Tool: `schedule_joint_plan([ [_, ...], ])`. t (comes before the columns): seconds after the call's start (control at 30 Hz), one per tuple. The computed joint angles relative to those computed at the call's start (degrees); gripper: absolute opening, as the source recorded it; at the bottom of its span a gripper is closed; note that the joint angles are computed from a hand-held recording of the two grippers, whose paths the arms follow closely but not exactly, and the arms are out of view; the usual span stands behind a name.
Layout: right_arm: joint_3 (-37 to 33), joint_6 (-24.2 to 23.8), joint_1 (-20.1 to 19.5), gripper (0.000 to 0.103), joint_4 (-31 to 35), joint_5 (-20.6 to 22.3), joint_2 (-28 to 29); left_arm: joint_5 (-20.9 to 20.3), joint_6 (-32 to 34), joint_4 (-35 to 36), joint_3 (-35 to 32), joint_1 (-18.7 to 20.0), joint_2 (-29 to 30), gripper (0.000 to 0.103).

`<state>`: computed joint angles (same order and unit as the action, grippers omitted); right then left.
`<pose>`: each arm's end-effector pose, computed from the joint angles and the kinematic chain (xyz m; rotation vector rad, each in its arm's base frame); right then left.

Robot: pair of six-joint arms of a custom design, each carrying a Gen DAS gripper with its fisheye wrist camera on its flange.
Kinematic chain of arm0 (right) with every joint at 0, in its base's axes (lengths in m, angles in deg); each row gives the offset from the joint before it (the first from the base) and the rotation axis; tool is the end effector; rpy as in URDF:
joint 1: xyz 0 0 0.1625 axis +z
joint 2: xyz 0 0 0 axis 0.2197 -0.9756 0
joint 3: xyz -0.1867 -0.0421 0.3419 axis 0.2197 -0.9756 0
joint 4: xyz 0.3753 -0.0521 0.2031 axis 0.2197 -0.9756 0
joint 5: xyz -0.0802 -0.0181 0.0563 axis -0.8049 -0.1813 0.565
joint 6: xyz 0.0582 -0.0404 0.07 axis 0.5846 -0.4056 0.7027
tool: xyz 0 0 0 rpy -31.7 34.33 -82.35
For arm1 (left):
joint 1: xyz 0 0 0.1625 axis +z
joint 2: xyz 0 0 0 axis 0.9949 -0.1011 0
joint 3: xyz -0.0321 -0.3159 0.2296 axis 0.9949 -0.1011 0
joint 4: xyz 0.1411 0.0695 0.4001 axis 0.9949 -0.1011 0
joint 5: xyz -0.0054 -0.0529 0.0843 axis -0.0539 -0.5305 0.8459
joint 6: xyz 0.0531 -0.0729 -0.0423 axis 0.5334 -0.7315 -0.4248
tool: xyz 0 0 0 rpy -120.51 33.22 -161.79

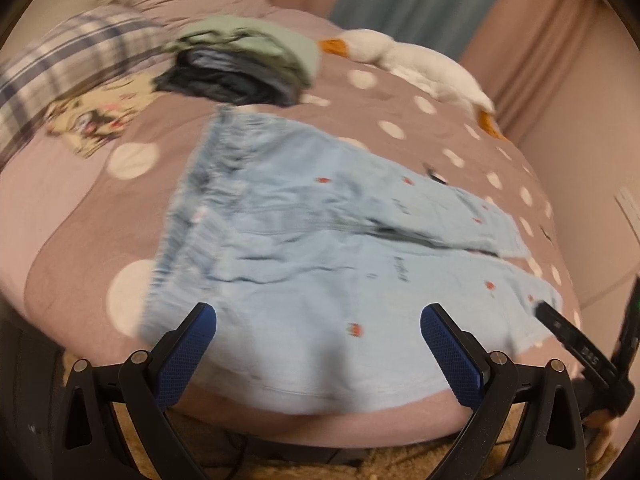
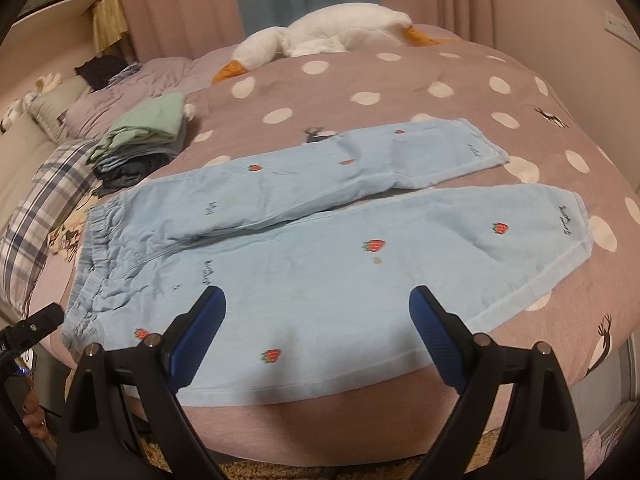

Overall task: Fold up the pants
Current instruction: 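Grasp the elastic waistband with the left gripper while the right gripper grasps a leg hem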

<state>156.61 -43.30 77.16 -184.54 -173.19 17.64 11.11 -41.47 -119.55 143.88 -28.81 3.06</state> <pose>0.0895 -0.7939 0.2696 0.3761 -2.3979 0.8326 -0.2477 -0.7246 0.0782 -0.0934 2.4470 -1.1152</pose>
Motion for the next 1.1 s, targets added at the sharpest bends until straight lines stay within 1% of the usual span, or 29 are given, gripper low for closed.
schedule_joint_plan([
  [0.13, -0.88, 2.04, -1.46, 0.093, -1.5, -1.18, -0.42, 3.26, -5.13, -1.21, 3.65, 1.27, -2.65, 0.102],
  [0.2, -2.08, 4.02, -2.55, 0.092, -1.92, -2.42, -0.45, 3.96, -9.13, 0.51, 5.47, 2.01, -4.19, 0.102],
  [0.23, -2.92, 5.51, -3.32, 0.091, -2.14, -3.38, -0.45, 4.17, -11.03, 1.55, 6.23, 2.39, -4.85, 0.1],
  [0.27, -3.96, 7.28, -4.19, 0.089, -2.29, -4.64, -0.38, 4.25, -13.05, 2.74, 7.01, 2.88, -5.54, 0.096],
  [0.3, -4.85, 8.57, -4.9, 0.089, -2.2, -5.64, -0.31, 3.99, -15.11, 4.24, 7.52, 3.2, -6.09, 0.093],
  [0.37, -6.76, 11.23, -6.39, 0.087, -1.88, -7.62, -0.17, 2.64, -17.9, 5.33, 8.69, 4.13, -7.03, 0.09],
  [0.43, -8.52, 13.84, -7.68, 0.086, -0.72, -8.42, -0.14, -1.11, -18.62, 3.75, 9.81, 5.31, -7.57, 0.084],
  [0.5, -10.47, 16.68, -8.82, 0.084, 0.68, -9.47, 0.1, -6.23, -19.5, 1.3, 10.78, 6.45, -7.77, 0.075],
  [0.53, -11.62, 17.91, -9.42, 0.084, 0.97, -9.95, 0.37, -9.12, -19.61, -0.79, 10.97, 7.28, -7.5, 0.073],
  [0.57, -12.74, 18.89, -9.82, 0.084, 1.57, -10.18, 0.66, -9.92, -19.82, -1.59, 10.98, 7.48, -7.28, 0.068],
  [0.6, -14.07, 20.18, -10.39, 0.084, 2.24, -10.19, 1.04, -9.8, -19.73, -2.21, 10.9, 7.38, -7.03, 0.06],
  [0.63, -15.36, 20.94, -10.89, 0.083, 2.76, -9.52, 1.56, -9.92, -18.14, -3.96, 10.82, 7.36, -6.69, 0.05],
  [0.67, -16.24, 21.71, -11.52, 0.081, 3.33, -8.49, 1.76, -11.29, -16.18, -5.55, 10.45, 7.62, -6.37, 0.027],
  [0.7, -18.7, 23.82, -12.23, 0.077, 5.95, -7.52, 2.74, -12.37, -15.02, -6.61, 10.15, 7.91, -6.13, 0.025],
  [0.73, -20.5, 25.43, -12.74, 0.064, 8.01, -6.51, 3.49, -11.86, -14.64, -6.21, 9.41, 7.86, -5.9, 0.024],
  [0.77, -21.59, 26.21, -13.09, 0.042, 9.32, -5.48, 3.96, -9.6, -14.32, -4.46, 8.58, 7.35, -5.78, 0.021],
  [0.8, -23.57, 26.41, -13.32, 0.028, 11.01, -4.74, 4.95, -6.93, -13.1, -3.51, 8.04, 6.65, -5.8, 0.021],
  [0.83, -26.09, 26.07, -13.02, 0.004, 12.77, -5.59, 6.33, -5.42, -12.38, -2.78, 7.12, 6.1, -5.49, 0.02],
  [0.87, -26.53, 25.91, -12.53, 0.003, 13.22, -6.93, 6.55, -4.26, -10.71, -3.35, 7.28, 5.47, -6.24, 0.02],
  [0.93, -22.44, 25.32, -12.25, 0.003, 8.99, -4.66, 3.94, -2.88, -9.22, -3.05, 7.77, 4.99, -7.79, 0.02],
  [0.97, -17.68, 24.77, -11.9, 0.003, 5.59, -3.6, 1.06, -2.2, -9.25, -2.15, 8.1, 4.92, -8.46, 0.02],
  [1.0, -14.72, 24.7, -11.91, 0.003, 3.75, -2.82, -0.75, -0.88, -10.24, -1.35, 8.59, 4.96, -9.11, 0.02],
  [1.03, -10.2, 25.03, -11.97, 0.003, 1.35, -1.37, -3.4, -0.16, -11.16, -0.04, 8.69, 5.14, -9.38, 0.02],
  [1.1, -3.55, 25.51, -12.54, 0.003, -1.41, 0.82, -7.27, 0.81, -13.83, 6.69, 7.7, 5.99, -9.41, 0.021],
])
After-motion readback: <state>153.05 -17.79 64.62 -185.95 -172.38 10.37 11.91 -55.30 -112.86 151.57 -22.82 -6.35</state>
